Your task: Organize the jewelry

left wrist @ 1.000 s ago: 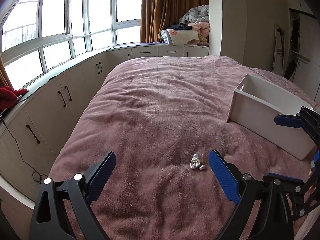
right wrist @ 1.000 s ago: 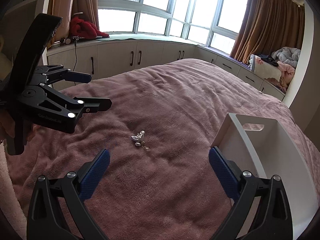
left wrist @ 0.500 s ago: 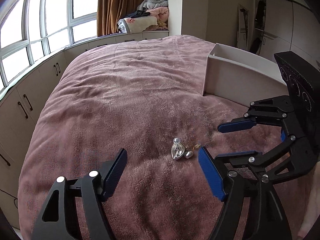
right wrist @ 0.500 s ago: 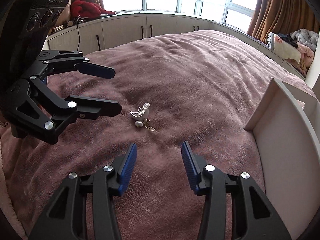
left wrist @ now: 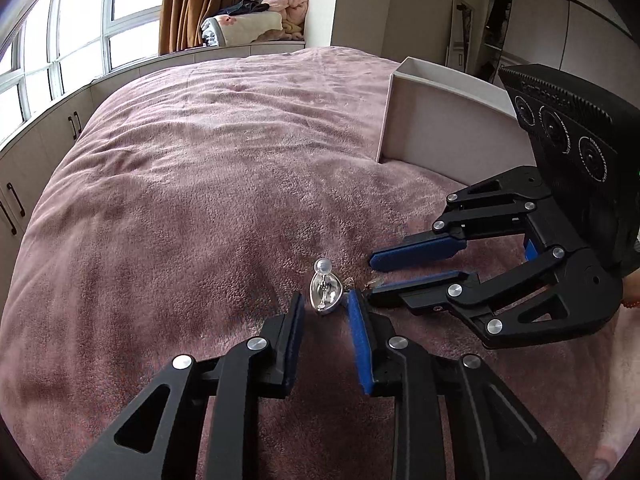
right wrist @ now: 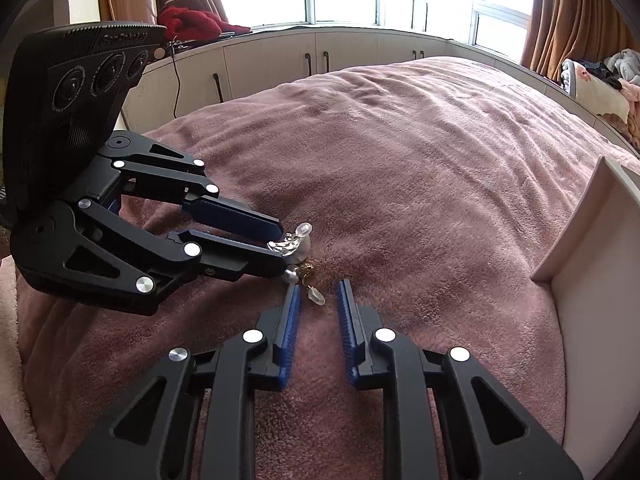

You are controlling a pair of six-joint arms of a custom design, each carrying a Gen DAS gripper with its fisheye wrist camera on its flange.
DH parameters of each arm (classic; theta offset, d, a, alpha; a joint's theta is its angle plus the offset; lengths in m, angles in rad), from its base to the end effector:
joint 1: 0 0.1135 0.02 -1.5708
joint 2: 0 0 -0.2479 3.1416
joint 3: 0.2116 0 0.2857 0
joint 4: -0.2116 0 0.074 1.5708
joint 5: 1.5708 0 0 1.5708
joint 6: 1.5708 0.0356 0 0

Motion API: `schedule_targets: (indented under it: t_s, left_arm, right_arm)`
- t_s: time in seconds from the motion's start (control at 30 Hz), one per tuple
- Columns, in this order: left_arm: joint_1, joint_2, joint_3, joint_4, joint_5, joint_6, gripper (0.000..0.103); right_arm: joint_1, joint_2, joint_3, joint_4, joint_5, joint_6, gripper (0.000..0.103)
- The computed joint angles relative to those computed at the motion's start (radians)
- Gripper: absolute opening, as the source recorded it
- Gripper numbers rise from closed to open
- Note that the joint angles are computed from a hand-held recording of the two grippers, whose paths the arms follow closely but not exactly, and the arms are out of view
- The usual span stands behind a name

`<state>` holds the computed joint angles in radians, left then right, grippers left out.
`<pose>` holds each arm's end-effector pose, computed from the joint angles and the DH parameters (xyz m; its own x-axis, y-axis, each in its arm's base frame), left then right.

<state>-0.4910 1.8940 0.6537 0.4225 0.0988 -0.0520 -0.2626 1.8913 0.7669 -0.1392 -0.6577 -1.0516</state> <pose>0.2814 -0.1544 0.0240 -0.6700 0.2996 -0.6792 0.4945 0.8625 -0.1074 0.2989 -0.0578 0.0253 -0.4801 -0.5824 -0.6559 -0.7858 0.6179 0.0266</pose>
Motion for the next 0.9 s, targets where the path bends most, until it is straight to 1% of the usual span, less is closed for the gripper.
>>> schedule_targets:
  t_s: [0.03,0.17,0.43,0.67,0.73,0.8,0.9]
  left_arm:
    - [0.002,0.007,0.003,0.002,0.004,-0.001,0.020]
    - [0.008,0.010,-0.004,0.016,0.015,-0.011,0.020]
    - [0.006,-0.018,-0.027,0.028,-0.002,-0.026,0.019]
    - [0.015,-0.074,-0.061,0.038,-0.007,-0.044,0.018]
    - [0.016,-0.085,-0.067,0.035,-0.007,-0.046,0.015]
    - [0.014,-0.097,-0.072,0.029,-0.006,-0.045,0.006]
    - [0.010,-0.120,-0.081,0.020,-0.004,-0.048,0.006]
  right_arm:
    - [0.000,0.002,0.001,-0.007,-0.002,-0.008,0.014]
    - [-0.001,0.004,0.006,-0.029,-0.008,-0.025,0.009]
    - [-0.005,-0.016,-0.010,-0.012,-0.014,-0.019,0.009]
    - [-0.024,-0.055,-0.025,-0.028,-0.041,-0.020,0.009]
    - [-0.034,-0.069,-0.028,-0.041,-0.055,-0.024,0.009]
    - [-0.041,-0.084,-0.034,-0.045,-0.061,-0.025,0.008]
    - [-0.053,-0.104,-0.039,-0.053,-0.068,-0.026,0.008]
